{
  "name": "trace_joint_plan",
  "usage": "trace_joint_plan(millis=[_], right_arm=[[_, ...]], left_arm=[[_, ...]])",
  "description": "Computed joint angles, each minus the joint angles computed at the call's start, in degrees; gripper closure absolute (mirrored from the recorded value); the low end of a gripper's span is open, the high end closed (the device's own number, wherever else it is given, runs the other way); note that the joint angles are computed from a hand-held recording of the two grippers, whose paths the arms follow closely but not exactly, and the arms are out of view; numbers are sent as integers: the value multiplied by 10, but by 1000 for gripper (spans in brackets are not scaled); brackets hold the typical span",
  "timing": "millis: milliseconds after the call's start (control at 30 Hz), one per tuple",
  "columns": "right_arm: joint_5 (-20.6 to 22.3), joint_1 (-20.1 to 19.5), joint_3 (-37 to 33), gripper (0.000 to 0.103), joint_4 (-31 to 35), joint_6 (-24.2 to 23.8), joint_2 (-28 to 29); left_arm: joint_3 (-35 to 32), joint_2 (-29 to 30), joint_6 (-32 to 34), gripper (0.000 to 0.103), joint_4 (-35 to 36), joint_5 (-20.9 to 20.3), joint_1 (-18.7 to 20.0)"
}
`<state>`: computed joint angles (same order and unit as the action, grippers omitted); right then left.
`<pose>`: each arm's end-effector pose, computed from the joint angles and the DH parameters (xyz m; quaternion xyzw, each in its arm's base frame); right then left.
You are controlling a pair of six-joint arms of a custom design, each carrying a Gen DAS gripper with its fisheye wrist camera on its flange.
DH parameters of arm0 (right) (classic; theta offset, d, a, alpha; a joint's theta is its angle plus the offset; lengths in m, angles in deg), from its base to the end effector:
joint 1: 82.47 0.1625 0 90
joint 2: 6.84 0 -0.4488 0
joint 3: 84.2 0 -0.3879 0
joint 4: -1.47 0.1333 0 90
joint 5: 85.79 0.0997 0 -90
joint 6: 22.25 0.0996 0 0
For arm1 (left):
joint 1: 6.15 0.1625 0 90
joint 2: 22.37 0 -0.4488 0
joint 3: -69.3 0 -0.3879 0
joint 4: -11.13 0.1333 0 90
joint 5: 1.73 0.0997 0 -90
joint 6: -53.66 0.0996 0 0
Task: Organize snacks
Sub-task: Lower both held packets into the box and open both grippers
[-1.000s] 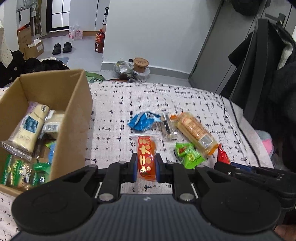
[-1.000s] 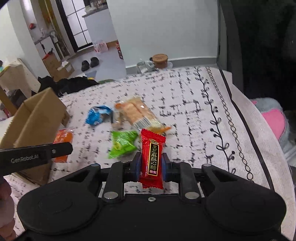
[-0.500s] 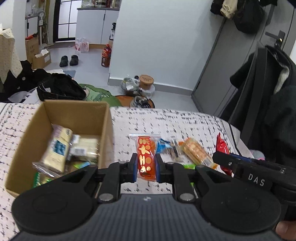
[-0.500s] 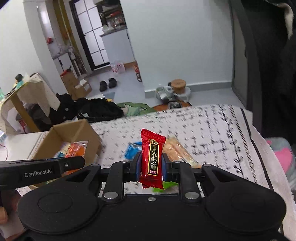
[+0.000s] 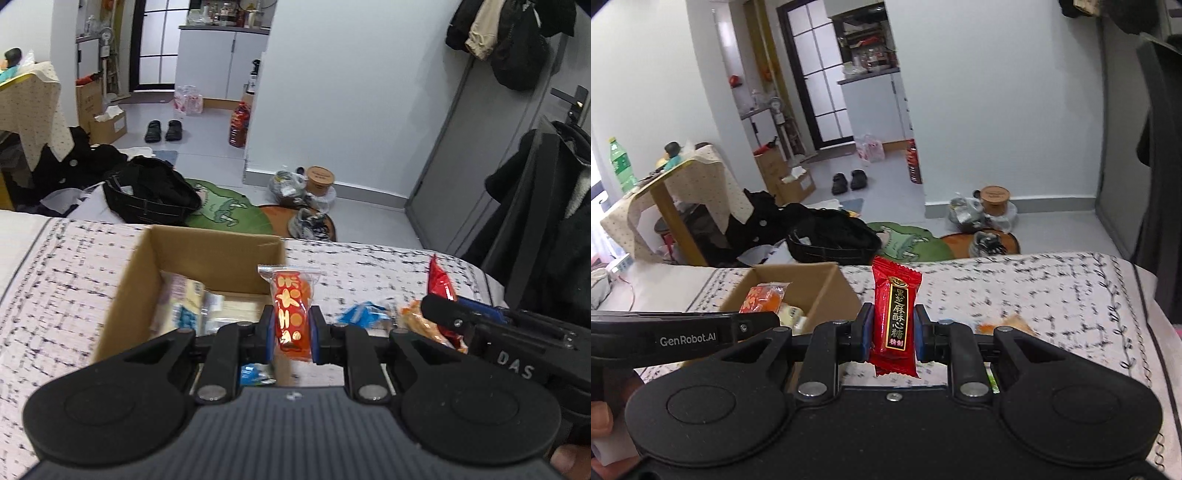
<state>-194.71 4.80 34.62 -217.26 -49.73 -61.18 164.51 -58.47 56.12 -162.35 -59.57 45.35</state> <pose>0.0744 -0.5611 0.2260 0.0937 -0.8347 0.4701 0.2711 -0.2821 -0.6539 0.0584 0.2739 0.9003 -0.2766 0.1947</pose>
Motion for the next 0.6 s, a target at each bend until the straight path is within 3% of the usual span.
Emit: trace_joint_plan(millis=[400,600], right_arm=[[22,14,-29,82,38,-13,27],[35,18,-37,81,56,-11,32]], left_arm=[[-20,-6,-14,86,29,27,22],[-17,-12,-25,77,40,40,25]])
